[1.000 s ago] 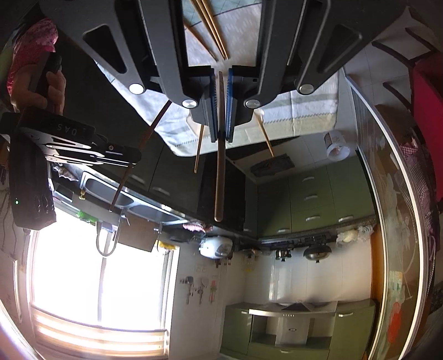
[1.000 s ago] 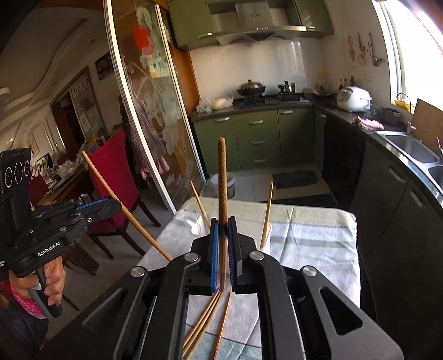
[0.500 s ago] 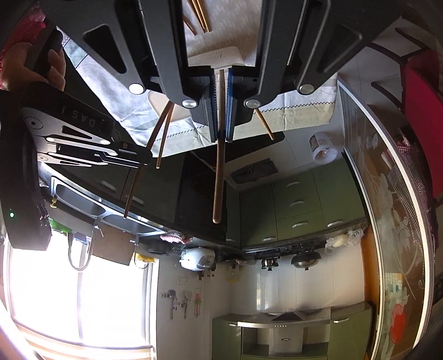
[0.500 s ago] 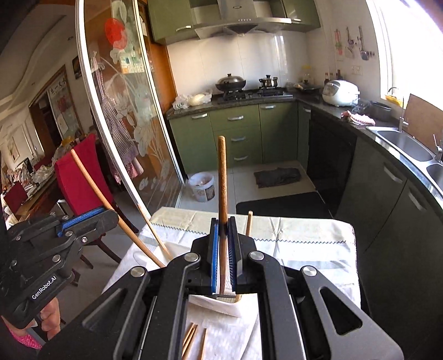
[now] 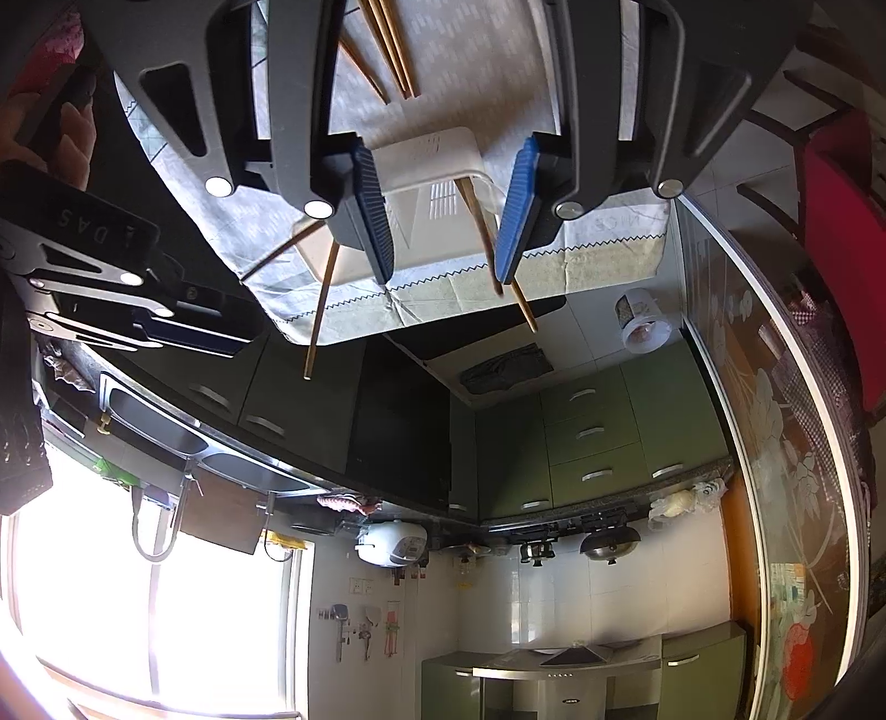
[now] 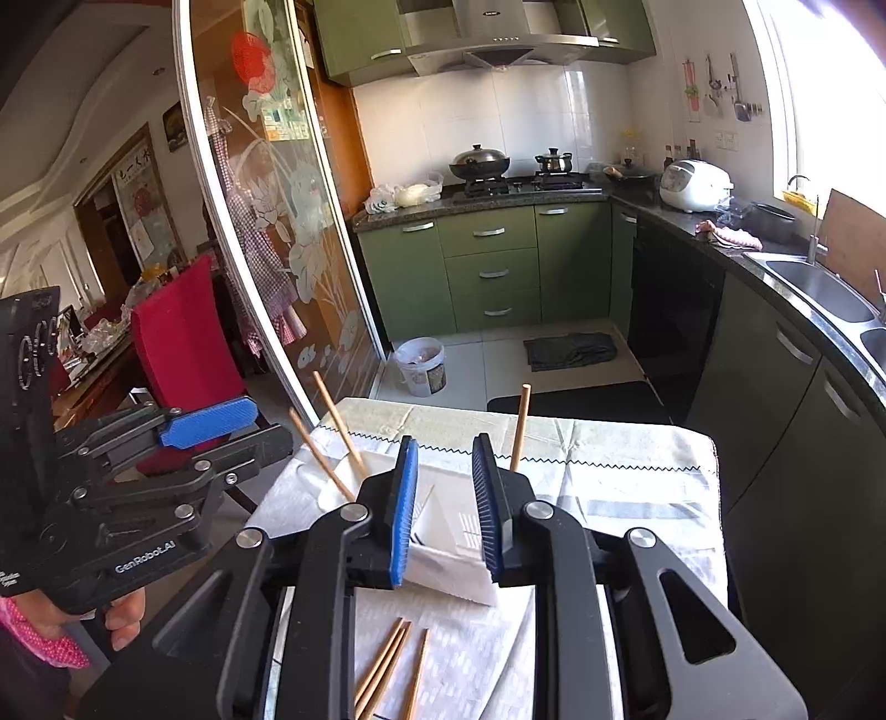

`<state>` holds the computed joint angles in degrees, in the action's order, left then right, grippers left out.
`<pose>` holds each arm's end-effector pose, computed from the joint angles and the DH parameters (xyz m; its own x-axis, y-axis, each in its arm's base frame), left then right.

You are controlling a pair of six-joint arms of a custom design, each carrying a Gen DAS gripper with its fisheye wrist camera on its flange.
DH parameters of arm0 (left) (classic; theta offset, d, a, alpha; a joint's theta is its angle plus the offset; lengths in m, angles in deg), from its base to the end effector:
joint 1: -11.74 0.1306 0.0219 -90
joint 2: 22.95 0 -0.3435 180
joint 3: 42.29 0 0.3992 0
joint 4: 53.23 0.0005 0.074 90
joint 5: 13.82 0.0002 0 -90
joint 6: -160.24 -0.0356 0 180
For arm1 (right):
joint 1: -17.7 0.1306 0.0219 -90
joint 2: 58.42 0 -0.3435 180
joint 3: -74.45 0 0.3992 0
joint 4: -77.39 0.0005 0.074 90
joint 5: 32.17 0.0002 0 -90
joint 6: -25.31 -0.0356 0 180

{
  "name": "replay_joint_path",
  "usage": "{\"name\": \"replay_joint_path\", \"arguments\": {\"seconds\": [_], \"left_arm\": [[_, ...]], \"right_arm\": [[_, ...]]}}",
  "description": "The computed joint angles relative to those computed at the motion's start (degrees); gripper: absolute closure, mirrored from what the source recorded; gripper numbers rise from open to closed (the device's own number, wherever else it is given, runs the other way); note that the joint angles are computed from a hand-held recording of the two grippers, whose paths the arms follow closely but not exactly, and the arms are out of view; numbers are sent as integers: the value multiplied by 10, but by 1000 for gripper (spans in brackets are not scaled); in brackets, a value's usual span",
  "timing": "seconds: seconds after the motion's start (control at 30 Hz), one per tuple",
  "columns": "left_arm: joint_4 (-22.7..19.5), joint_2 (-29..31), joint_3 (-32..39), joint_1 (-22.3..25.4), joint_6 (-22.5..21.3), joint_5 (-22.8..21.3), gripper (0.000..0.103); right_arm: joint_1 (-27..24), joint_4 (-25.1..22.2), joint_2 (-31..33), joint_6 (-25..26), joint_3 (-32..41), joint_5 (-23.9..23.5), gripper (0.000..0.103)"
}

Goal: Organize utensils
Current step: 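Grasp a further chopstick with the left tool while the right tool reaches toward the chopsticks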

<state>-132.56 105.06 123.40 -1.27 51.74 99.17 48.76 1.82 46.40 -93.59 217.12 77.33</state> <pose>0.6096 -0.1556 0.5741 -0.4581 0.4056 -0.7910 0.6716 0.7408 -0.0091 0.4432 0.2525 0.6417 -0.5845 0.1797 -0.7912 0.0255 0.9787 0.2035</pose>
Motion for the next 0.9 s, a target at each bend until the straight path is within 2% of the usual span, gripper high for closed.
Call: {"name": "replay_joint_path", "arguments": {"seconds": [0.07,0.17,0.27,0.37,0.43,0.5,0.53,0.7,0.83,0.9], "left_arm": [[-22,-21,-34,5,-12,11,63],[-55,-54,-115,11,-36,10,50],[-92,-73,-200,12,-65,-18,45],[-125,-69,-256,11,-69,-47,45],[-114,-75,-296,8,-67,-73,48],[-88,-85,-332,4,-62,-97,62],[-75,-90,-346,2,-60,-107,64],[-56,-95,-369,-8,-53,-121,65],[-43,-100,-383,-16,-54,-138,65],[-47,-101,-385,-19,-56,-142,65]], "right_arm": [[15,16,-42,-7,-57,9,75],[36,39,-110,-30,-158,9,73],[56,60,-173,-67,-259,11,73],[63,84,-228,-112,-354,-7,69],[65,103,-261,-142,-416,-20,69],[65,118,-286,-167,-462,-35,69],[64,125,-298,-180,-483,-42,69],[58,155,-337,-218,-554,-65,69],[51,164,-349,-230,-574,-77,69],[48,169,-353,-232,-579,-80,65]]}}
